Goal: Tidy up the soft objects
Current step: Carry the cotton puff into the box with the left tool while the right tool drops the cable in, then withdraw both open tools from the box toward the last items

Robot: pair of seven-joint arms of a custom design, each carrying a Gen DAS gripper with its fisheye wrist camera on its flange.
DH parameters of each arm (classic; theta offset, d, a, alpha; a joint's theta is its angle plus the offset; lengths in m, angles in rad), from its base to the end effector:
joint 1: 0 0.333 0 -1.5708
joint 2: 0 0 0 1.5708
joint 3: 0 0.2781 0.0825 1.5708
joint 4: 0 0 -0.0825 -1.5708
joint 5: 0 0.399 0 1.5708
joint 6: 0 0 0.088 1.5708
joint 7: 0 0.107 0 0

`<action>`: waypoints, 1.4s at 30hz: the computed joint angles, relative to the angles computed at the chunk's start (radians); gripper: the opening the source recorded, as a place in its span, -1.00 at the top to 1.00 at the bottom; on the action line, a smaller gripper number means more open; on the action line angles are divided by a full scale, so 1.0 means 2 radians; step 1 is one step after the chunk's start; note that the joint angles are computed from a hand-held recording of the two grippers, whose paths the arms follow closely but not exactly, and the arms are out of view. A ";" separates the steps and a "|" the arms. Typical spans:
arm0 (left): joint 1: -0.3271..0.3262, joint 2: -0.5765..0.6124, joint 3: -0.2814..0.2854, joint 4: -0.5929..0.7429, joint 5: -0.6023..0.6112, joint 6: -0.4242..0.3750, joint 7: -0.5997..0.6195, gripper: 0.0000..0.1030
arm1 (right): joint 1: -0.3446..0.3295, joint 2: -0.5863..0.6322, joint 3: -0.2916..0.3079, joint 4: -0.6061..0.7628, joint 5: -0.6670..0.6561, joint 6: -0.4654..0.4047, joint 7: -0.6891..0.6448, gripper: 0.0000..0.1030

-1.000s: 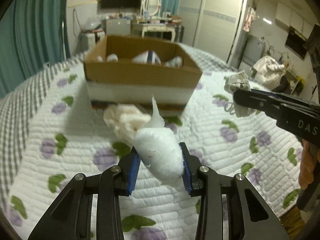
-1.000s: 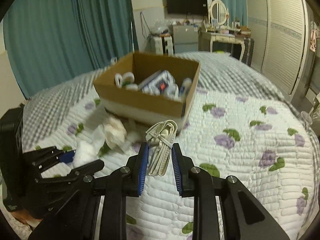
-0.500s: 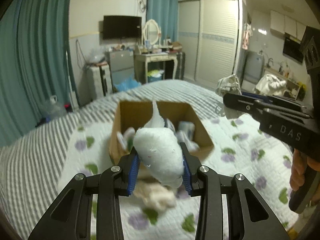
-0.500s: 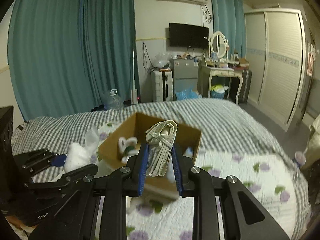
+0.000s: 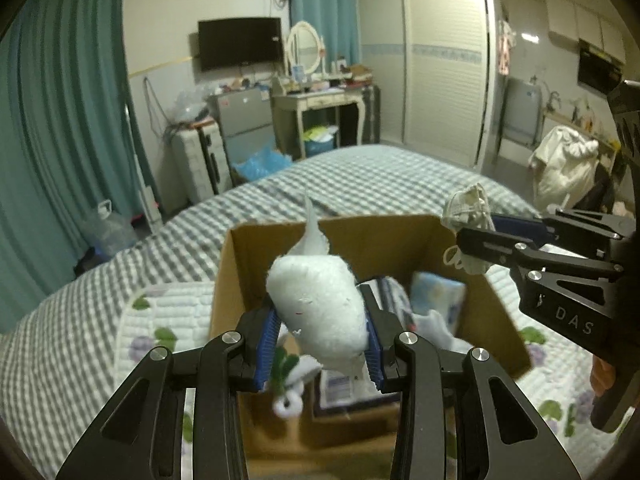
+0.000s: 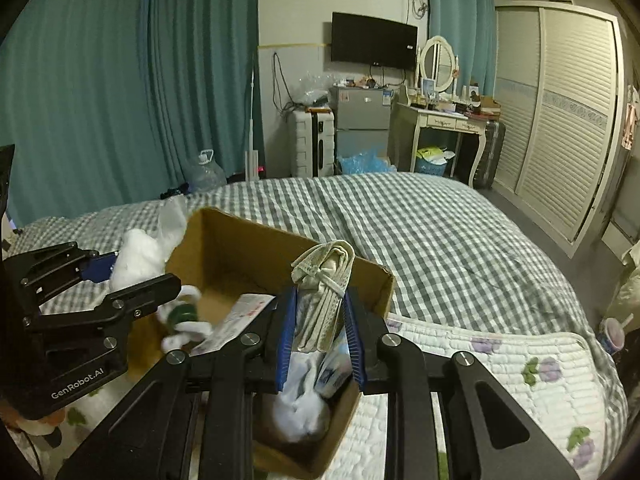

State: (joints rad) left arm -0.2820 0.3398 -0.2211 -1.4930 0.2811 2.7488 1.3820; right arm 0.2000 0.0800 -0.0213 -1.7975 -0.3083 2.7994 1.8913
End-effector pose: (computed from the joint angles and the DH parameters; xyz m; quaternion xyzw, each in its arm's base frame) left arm 0.6317 -0.3321 0.5529 -0.4663 0.7615 -0.3693 0.2575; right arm 0.6346 0.1296 0.5651 -0.6607 0.5984 -0.3200 0.3211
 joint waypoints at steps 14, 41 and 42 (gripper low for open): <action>-0.019 0.006 0.031 -0.006 0.056 0.030 -0.057 -0.70 | 0.013 0.036 -0.025 0.021 0.037 0.017 -0.017 -0.14; 0.010 -0.359 0.021 -0.325 -0.030 0.080 -0.019 -0.80 | -0.050 -0.317 0.130 -0.185 -0.030 -0.081 0.093 -0.79; 0.012 -0.358 0.018 -0.328 -0.029 0.076 -0.024 -0.80 | -0.051 -0.319 0.132 -0.193 -0.022 -0.078 0.092 -0.79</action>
